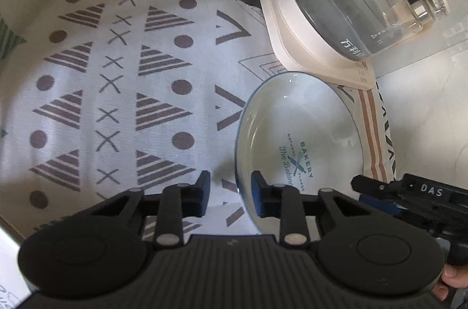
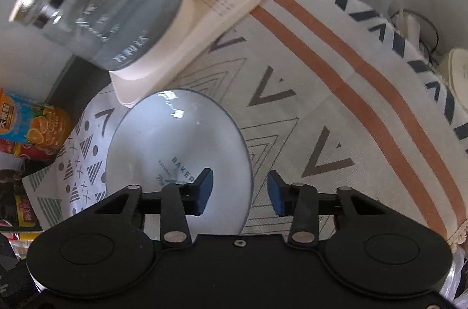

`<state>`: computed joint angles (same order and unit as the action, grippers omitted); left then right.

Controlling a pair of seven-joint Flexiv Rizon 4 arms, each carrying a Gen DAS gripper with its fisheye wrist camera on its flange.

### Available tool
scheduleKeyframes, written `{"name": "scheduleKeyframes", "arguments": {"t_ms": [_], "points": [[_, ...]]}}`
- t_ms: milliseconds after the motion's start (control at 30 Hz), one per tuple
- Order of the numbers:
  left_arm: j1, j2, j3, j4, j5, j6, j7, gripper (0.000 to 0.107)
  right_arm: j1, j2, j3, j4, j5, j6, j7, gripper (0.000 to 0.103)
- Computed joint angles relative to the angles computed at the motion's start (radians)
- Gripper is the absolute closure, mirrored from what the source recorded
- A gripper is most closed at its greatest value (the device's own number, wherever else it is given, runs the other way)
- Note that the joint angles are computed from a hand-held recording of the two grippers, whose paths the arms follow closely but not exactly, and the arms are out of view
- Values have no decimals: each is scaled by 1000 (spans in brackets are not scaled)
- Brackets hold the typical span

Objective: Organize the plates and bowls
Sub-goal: 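Close both tools on the 'Bakery' plate rim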

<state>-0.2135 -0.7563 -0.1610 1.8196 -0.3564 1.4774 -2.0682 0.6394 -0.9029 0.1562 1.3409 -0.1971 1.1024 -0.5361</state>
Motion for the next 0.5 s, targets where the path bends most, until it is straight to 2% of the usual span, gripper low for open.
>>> {"name": "scheduleKeyframes", "arguments": {"t_ms": [67,267,367,500], "points": [[10,-8,-15,-5,-3,2,7,86,-17,-13,24,-17,17,-15,-17,74],[37,-38,-61,-23,-27,-6,21,91,-65,-60,90,-88,93,-68,-101,83],[43,-46,-72,-32,-37,-8,23,96,-67,-72,96,-106,111,-73,-145,88],[18,-47,-46,-45,-37,-16,5,96,-57,-64,82,-109,113,-80,-193,90]]}}
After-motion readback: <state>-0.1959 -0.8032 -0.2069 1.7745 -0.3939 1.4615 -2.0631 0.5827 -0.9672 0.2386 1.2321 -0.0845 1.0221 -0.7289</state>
